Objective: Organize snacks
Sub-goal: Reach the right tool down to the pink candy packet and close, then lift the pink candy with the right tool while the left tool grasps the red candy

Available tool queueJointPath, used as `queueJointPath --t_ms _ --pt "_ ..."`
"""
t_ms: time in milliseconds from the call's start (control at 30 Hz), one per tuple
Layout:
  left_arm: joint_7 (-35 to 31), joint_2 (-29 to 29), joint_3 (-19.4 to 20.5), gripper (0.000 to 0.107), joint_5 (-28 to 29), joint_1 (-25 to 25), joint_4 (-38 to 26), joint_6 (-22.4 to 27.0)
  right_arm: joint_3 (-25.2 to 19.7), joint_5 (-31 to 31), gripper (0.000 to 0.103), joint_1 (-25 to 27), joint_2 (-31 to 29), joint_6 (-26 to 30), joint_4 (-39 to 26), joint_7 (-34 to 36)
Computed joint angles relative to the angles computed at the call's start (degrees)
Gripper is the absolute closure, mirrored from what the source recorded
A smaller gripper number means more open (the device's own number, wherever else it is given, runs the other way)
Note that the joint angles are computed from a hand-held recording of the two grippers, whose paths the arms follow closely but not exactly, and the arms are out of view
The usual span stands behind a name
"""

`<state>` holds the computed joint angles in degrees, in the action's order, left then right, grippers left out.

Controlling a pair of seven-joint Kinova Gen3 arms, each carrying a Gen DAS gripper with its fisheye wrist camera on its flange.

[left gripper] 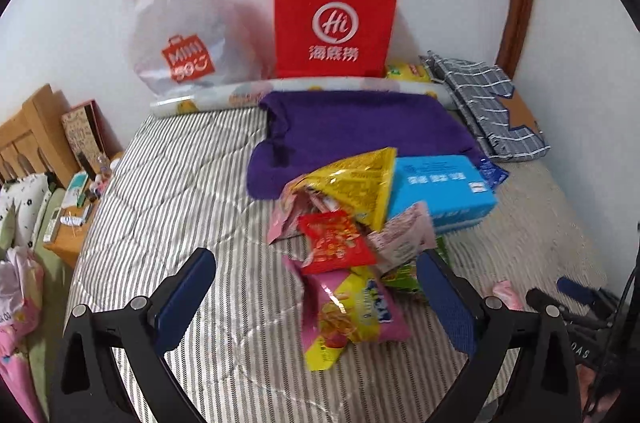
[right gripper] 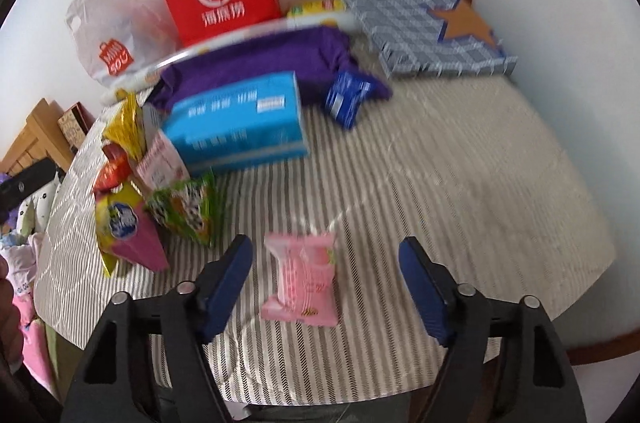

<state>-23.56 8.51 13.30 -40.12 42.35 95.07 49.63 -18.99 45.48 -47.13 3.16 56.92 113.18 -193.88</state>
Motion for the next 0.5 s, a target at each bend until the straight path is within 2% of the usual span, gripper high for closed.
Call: queueJointPath --t_ms 67,133,300,400,500 --pt "0.20 -0.22 -0.46 0.007 0.48 -0.80 1.18 -1.58 0.44 -0.84 0.037 0.62 0.62 -2.87 0.82 0.74" --pt "-0.27 -0.56 -0.71 0.007 1.65 -1.85 2.11 -2.91 0.96 -1.48 0.039 1.04 1.44 -5.36 1.43 1.38" --pt "-1.80 -0.89 -0.93 0.007 4.20 -3.82 3.44 -4.83 2.39 -2.52 0.046 1.31 3.00 -8.46 1.69 2.91" --pt "-2.84 -0.64 -1.01 0.007 5.21 -4.49 3.61 -5.57 3.10 -3.58 0.052 1.41 3.98 -9.52 1.33 4.81" --pt "-4.59 -0.55 -1.17 0.007 7.06 -5.36 3.89 -6.94 3.59 -2.81 0.057 0.06 5.44 -7.58 0.28 5.45"
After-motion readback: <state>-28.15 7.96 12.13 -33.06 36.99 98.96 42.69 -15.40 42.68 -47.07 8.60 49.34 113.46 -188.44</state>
